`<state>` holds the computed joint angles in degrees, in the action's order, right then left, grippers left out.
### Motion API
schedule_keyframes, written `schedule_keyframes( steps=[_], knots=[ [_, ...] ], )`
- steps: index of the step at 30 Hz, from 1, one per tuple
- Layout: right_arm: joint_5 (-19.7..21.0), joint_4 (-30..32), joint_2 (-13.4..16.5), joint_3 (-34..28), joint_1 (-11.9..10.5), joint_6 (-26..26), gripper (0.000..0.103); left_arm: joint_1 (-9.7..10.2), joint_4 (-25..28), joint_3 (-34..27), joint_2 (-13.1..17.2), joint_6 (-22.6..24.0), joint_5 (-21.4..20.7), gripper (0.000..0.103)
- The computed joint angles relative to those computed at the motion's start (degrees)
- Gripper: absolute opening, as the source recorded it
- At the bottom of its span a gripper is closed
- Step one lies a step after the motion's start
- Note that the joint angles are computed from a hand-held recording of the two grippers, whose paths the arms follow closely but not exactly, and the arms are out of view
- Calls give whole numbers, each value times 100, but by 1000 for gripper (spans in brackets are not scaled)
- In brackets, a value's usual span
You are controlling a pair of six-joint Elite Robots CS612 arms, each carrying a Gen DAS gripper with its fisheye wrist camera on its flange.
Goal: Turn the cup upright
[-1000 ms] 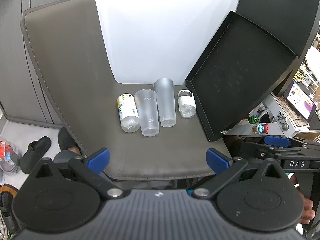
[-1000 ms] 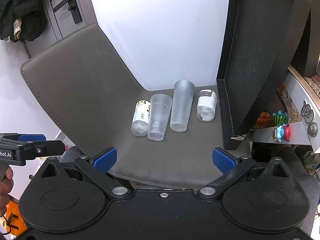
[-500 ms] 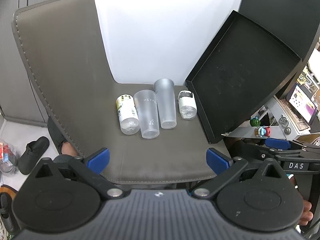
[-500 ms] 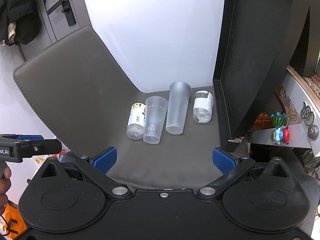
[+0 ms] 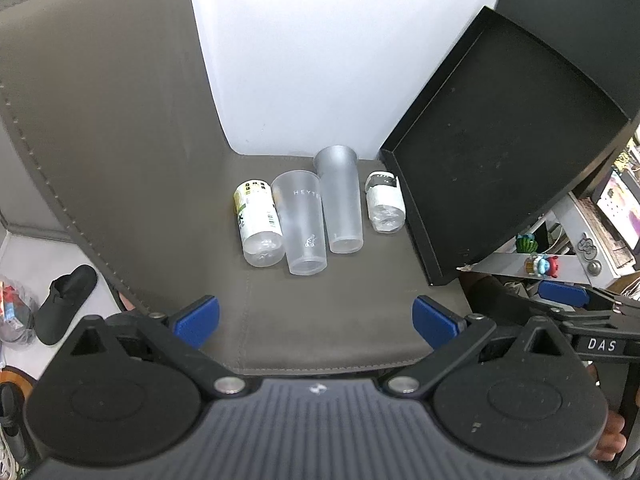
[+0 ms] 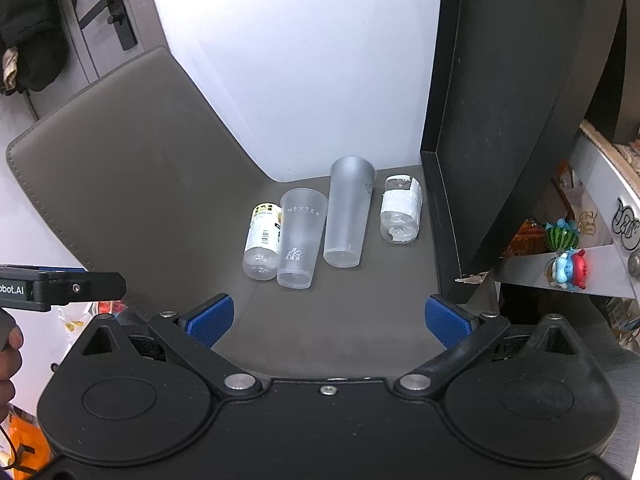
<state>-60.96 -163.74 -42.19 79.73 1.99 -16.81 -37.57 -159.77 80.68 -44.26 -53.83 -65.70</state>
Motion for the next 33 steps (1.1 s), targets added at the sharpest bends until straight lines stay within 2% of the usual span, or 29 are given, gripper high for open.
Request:
schedule_keyframes(
  steps=[6, 20, 26, 33],
  knots=[
    [-11, 52, 138, -165, 13, 160, 103, 119, 169, -208, 128, 23, -192, 101],
    [48, 276, 539, -725, 70, 752, 101, 477, 659, -975, 635, -125, -638, 100],
    [65, 419, 664, -922, 92, 863, 99, 625, 1010, -1404, 913, -200, -862, 96],
    [-126, 735, 802, -1197, 146, 892, 97, 804, 1468, -1906, 1233, -335, -1085, 94]
  ],
)
